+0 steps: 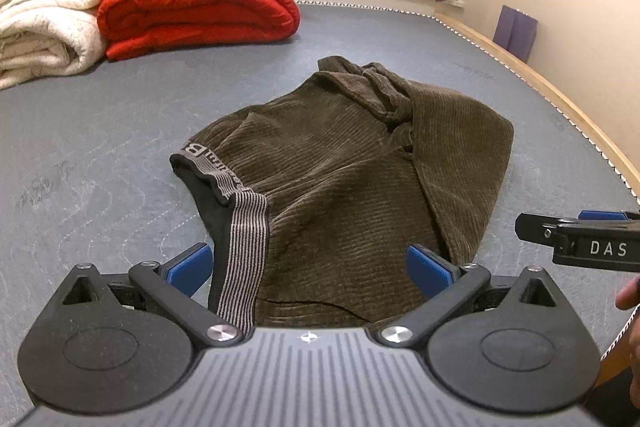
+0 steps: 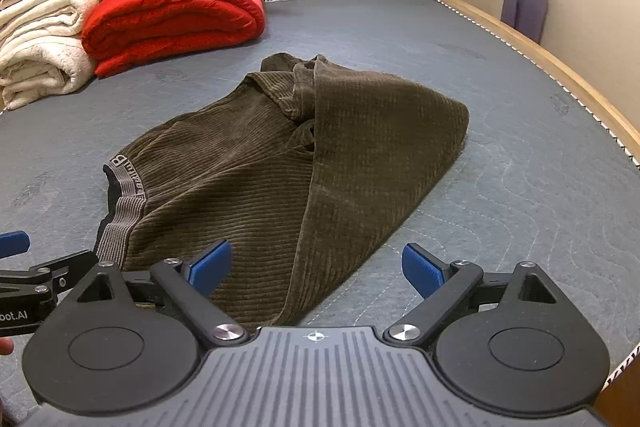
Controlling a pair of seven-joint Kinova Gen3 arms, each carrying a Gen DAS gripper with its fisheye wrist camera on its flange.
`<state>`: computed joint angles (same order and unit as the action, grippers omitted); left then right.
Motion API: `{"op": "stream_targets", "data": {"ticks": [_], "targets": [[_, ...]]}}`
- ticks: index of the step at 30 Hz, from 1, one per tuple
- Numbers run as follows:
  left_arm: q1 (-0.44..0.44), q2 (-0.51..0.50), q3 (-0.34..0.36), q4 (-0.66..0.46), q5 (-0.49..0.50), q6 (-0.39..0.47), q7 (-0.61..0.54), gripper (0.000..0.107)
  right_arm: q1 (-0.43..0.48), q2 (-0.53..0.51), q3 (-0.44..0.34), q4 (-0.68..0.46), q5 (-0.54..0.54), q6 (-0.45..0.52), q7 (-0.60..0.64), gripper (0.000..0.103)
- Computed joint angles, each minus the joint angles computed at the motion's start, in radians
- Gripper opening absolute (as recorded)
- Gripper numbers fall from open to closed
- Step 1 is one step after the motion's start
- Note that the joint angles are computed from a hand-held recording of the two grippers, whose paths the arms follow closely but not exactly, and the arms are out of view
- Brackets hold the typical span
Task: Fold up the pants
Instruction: 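Move both grippers toward the brown corduroy pants at the grey waistband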
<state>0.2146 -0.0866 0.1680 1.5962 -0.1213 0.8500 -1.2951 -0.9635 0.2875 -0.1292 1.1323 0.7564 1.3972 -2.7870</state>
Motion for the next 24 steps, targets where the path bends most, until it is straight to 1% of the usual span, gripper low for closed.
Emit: {"op": "stream_targets", "data": {"ticks": [5, 9, 14, 20, 24], "targets": [[-0.003, 0.003, -0.011, -0.012, 0.036, 0.009, -0.012, 0.103, 0.001, -0.002, -0.001, 0.0, -0.003, 0.001, 0.008, 0.088], [-0.003, 0.006, -0.009, -0.02, 0.039, 0.019, -0.015, 0.103, -0.002, 0.003, 0.001, -0.007, 0.0, 0.014, 0.015, 0.087], [-0.005, 0.007, -0.024, -0.018, 0.094, 0.02, -0.06, 0.103, -0.006, 0.001, 0.002, -0.002, 0.009, 0.015, 0.003, 0.083], [-0.004, 0.012, -0.019, -0.021, 0.099, 0.022, -0.068, 0.103, -0.004, -0.002, 0.001, 0.0, 0.008, 0.013, -0.003, 0.083], [-0.005, 0.013, -0.023, -0.02, 0.113, 0.02, -0.082, 0.103, -0.005, -0.003, -0.001, 0.001, 0.013, 0.014, -0.003, 0.081]]}}
